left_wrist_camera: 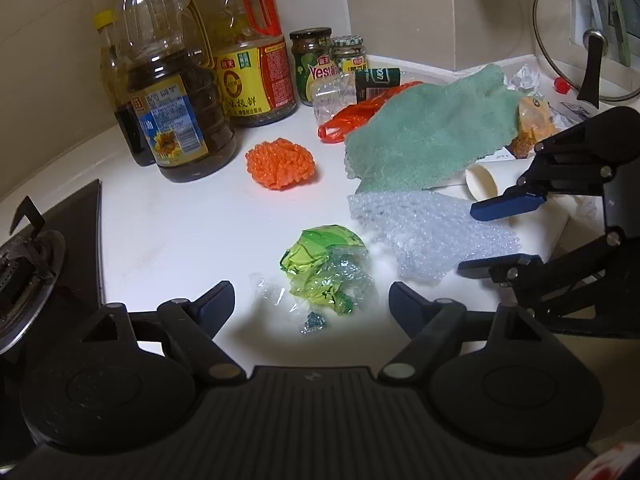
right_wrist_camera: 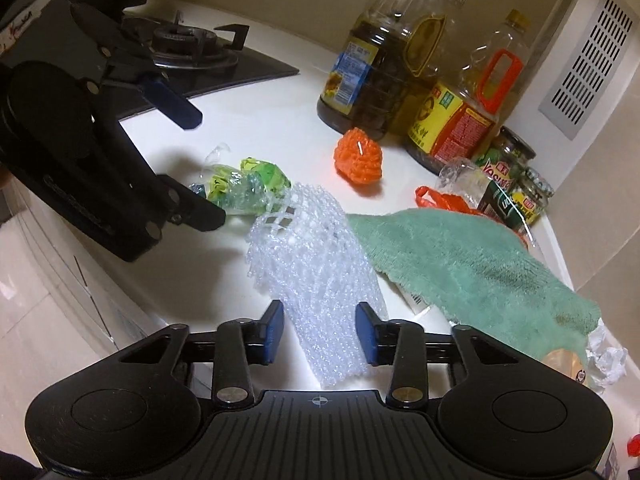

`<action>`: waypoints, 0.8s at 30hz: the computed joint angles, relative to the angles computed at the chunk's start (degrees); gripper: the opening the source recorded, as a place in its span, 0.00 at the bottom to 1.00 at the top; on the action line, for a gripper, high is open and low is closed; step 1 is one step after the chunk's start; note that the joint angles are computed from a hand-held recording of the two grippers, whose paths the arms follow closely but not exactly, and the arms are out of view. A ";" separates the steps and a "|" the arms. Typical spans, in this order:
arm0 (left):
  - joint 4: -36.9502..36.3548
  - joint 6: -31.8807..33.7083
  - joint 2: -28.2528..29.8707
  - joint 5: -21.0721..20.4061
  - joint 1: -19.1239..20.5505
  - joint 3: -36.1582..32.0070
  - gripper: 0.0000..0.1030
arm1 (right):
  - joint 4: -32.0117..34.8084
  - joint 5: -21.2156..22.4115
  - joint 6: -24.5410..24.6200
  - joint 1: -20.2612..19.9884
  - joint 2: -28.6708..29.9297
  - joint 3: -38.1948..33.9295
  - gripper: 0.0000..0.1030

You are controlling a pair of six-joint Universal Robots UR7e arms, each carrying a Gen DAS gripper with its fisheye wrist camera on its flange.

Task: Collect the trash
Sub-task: 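Grasp the green plastic bag with the left tool while the right tool grasps the white netting, then carry the green bag and white netting down over the wastebasket with both tools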

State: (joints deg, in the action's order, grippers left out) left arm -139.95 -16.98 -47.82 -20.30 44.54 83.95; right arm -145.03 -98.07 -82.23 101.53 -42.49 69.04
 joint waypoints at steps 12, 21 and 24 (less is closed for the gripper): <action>1.16 -4.69 1.65 -0.16 0.91 -2.15 0.34 | -1.30 1.07 3.45 0.12 -0.23 0.30 0.10; 0.87 -10.20 0.28 0.27 0.22 -0.66 0.22 | 0.22 2.57 7.68 0.45 -1.41 0.76 0.09; 0.63 -12.01 -0.28 0.84 -0.37 0.23 0.21 | 1.46 3.63 10.63 0.59 -1.86 0.42 0.09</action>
State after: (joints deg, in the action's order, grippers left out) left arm -139.32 -28.99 -48.10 -19.46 44.18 84.18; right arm -143.57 -94.44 -71.60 102.12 -44.35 69.46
